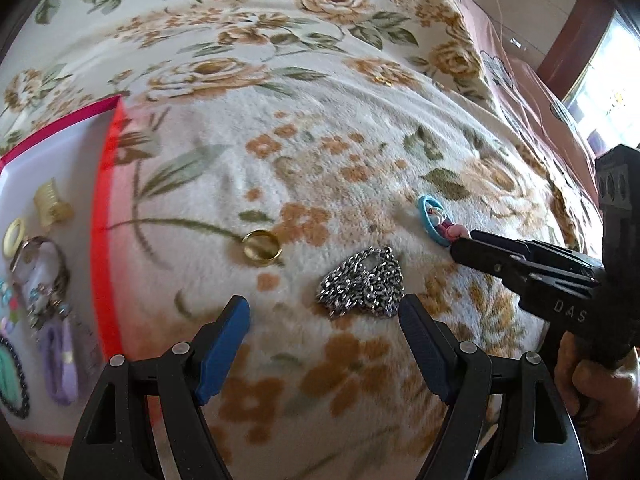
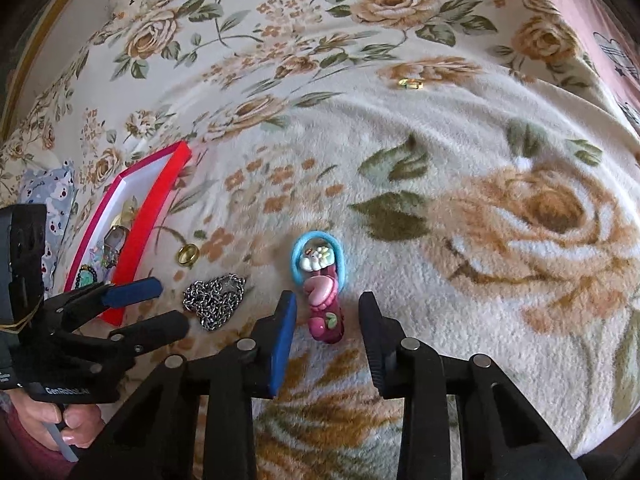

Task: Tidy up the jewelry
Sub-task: 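Grasp the silver chain with the left tool while the right tool grasps the pink charm keychain, then carry the chain and keychain into the box and open both tools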

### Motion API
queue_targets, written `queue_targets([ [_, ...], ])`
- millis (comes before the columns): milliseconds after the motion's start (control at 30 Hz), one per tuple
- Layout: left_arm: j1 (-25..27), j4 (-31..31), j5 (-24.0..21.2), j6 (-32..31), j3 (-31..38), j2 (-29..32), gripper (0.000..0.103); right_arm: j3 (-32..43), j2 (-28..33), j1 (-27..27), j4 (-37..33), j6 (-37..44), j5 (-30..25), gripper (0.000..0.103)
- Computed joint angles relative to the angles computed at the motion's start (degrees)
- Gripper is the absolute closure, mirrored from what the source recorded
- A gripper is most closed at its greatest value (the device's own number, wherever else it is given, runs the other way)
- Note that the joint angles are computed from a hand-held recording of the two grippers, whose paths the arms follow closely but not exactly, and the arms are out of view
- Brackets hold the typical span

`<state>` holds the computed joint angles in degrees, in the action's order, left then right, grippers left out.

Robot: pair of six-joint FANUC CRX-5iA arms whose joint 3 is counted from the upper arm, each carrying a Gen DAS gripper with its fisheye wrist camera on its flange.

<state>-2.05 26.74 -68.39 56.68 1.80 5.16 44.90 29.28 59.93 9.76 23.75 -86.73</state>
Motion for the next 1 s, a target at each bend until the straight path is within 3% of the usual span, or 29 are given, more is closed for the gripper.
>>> queue_targets([
  [33,-0.5,-0.3,0.4,0.0,0.0,0.1,0.028,0.1,0.1,-0.1,-0.3,0.3,-0.1,0.076],
  [67,-0.9,-0.4,1.0,-0.3,-0.1,0.2,0.034,0.0,0.2,-0.1,-0.4,0.2,-0.2,0.085],
  [100,-1.5,-0.5,1.6,-1.5,-0.1,0.5,0.051,-0.2,0.0,-0.1,-0.5,0.1,0.0,0.086],
  [167,-2.2,-0.4,1.5,-2.7,0.2,1.2,0.063,-0.7,-0.3,-0.1,-0.3,0.0,0.5,0.087],
  [200,-2.4,-0.1,1.8,-3.5,0.0,1.2,0.074,-0.7,-0.3,-0.1,-0.1,0.0,0.5,0.087],
  [300,-2.5,0.7,1.6,-5.0,-0.1,1.3,0.089,-1.6,-1.1,0.1,0.5,-0.7,1.5,0.087],
  [733,1.7,6.9,0.8,-8.4,-4.5,-2.8,0.098,-0.9,-2.3,1.0,2.4,-1.9,1.4,0.087],
  [1000,5.8,11.9,0.4,-11.2,-7.4,-7.1,0.098,1.9,-1.0,1.9,3.6,-1.2,2.1,0.087],
])
